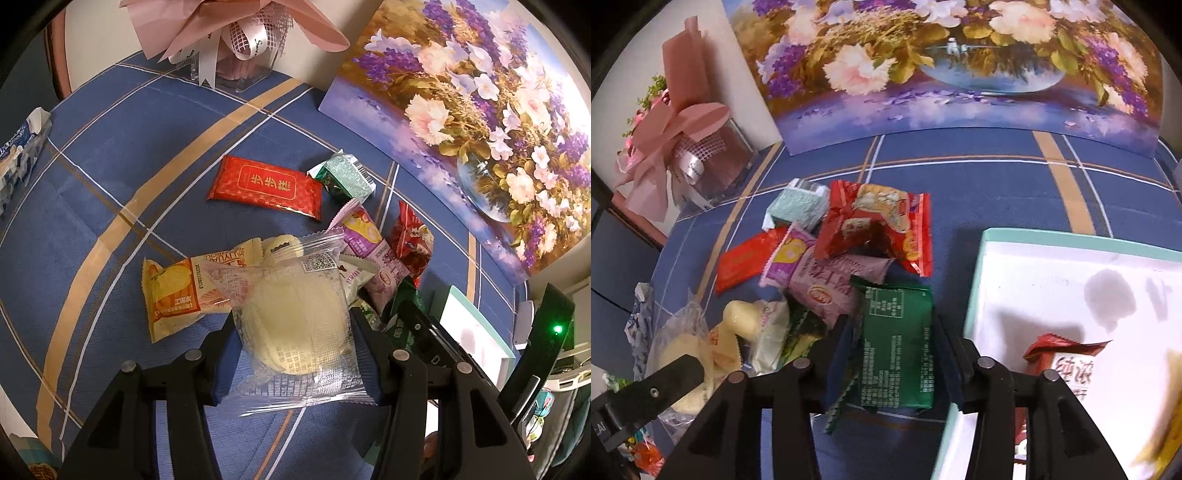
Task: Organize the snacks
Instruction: 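Grasp the green packet with the right tool while the left tool holds the bun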
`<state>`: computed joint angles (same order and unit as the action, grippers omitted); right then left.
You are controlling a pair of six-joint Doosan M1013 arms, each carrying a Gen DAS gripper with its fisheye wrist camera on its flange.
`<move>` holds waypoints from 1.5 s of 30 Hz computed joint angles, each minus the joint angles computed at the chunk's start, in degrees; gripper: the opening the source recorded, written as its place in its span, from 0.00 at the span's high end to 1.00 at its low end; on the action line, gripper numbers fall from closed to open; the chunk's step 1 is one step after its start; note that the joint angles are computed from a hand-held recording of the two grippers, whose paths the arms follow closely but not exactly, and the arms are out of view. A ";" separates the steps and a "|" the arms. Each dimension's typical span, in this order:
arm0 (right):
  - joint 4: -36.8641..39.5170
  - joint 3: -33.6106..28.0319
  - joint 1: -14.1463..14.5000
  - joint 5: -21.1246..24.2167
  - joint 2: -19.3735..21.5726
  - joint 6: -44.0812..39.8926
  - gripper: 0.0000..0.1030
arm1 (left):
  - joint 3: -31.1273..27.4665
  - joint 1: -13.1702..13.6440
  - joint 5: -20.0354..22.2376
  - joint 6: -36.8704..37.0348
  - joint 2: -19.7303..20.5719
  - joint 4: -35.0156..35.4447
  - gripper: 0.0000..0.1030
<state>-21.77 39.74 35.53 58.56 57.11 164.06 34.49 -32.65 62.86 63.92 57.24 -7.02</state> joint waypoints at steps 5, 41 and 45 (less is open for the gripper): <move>6.01 2.45 -0.70 -6.91 -0.96 -2.14 0.51 | -0.61 0.06 0.70 -0.07 0.32 -0.31 0.44; -0.49 -16.22 2.32 17.07 8.97 -12.96 0.59 | -3.55 -0.65 4.22 -1.44 2.57 2.41 0.44; -0.51 -12.38 2.01 13.11 6.64 -10.59 0.59 | -3.35 -0.77 3.47 -1.14 2.28 2.57 0.44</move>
